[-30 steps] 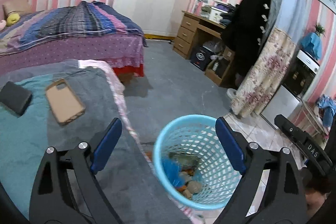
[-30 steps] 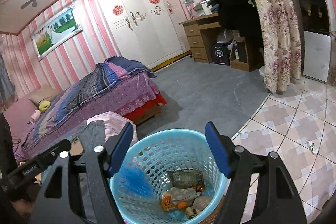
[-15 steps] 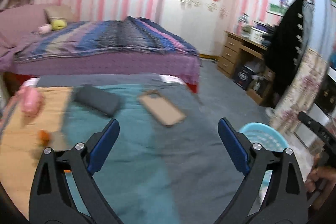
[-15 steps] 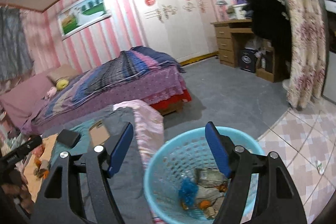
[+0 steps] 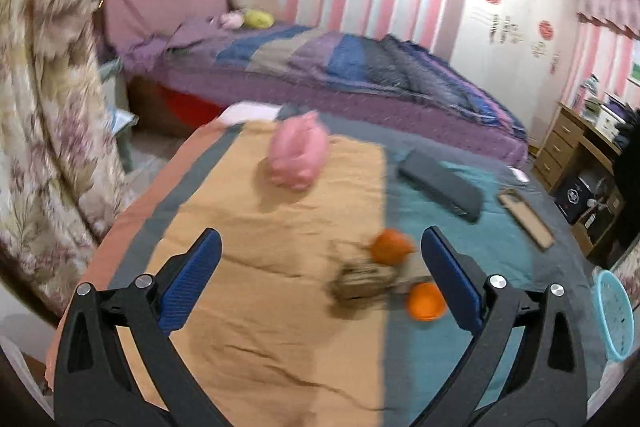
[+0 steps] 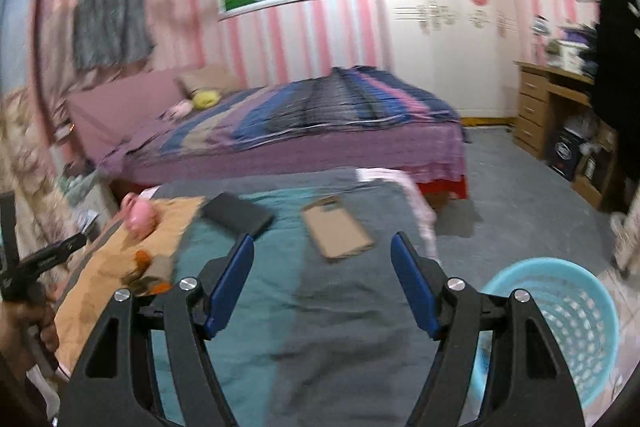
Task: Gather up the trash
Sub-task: 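Move both tools back over the bed toward the khaki crumpled bag, then grasp the khaki crumpled bag with the left tool, then grasp the orange plastic lid with the right tool while the left tool holds the khaki bag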
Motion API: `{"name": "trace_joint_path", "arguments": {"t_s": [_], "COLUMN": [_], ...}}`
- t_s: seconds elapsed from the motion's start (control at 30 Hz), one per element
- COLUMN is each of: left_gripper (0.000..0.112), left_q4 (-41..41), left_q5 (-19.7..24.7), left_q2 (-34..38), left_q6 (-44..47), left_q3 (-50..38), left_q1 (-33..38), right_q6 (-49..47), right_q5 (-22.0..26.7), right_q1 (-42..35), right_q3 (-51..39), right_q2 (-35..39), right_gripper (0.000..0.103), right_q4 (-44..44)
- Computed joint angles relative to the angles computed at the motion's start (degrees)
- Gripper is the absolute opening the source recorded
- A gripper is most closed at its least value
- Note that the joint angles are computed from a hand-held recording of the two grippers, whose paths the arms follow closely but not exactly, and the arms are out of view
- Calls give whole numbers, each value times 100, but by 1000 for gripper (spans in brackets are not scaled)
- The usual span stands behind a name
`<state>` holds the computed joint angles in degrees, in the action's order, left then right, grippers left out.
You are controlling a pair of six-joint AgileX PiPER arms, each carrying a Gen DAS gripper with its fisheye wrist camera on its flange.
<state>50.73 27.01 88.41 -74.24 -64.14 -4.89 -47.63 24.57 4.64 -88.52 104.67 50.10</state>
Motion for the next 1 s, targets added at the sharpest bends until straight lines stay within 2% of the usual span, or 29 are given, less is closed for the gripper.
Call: {"name": "trace_joint_path", "arguments": {"t_s": [0.07,0.13,0.27,0.37,0.47,0.57,0.6,0.63,0.73,0.83,0.9,1.0], "left_gripper": [97,96,93,86,79,63,49,42,35,34,34,34], "left_q4": [-618,-1311,-1231,-1391,-1435,-1933,-2129,-2257,-2020,-1193,-1014,-916], "left_q5": [-368,-698,-538,-553,-463,-388,-351,-323,-331,-24,-10,-58], "left_q2": [101,241,693,956,1234,1529,1636,1732,1662,1439,1213,922], "left_q6": [429,1112,1449,1788,1993,2543,2802,2986,2792,1911,1650,1524], "left_q3": [128,211,-59,-255,-499,-749,-851,-924,-892,-784,-612,-334], "left_q1": [377,565,252,103,-1,15,29,23,-16,-112,-77,-22], "right_q6": [573,1431,2069,1713,2241,2683,2725,2739,2847,2972,3015,2950], "right_q5": [-91,135,585,489,702,919,917,896,1048,1448,1745,1944], "right_q1": [347,778,1203,1414,1715,1870,1911,1974,2166,2217,2341,2405], "right_q3": [-125,-684,-1575,-1611,-2183,-2545,-2564,-2561,-2794,-3276,-3633,-3844], "right_q2": [54,323,884,1202,1738,2013,2037,2041,2233,2554,2786,2956], "right_gripper": [70,70,70,70,70,70,70,70,70,70,70,70], "right_q4": [-533,-1353,-2016,-1710,-2146,-2433,-2467,-2516,-2729,-2914,-3081,-3047]}}
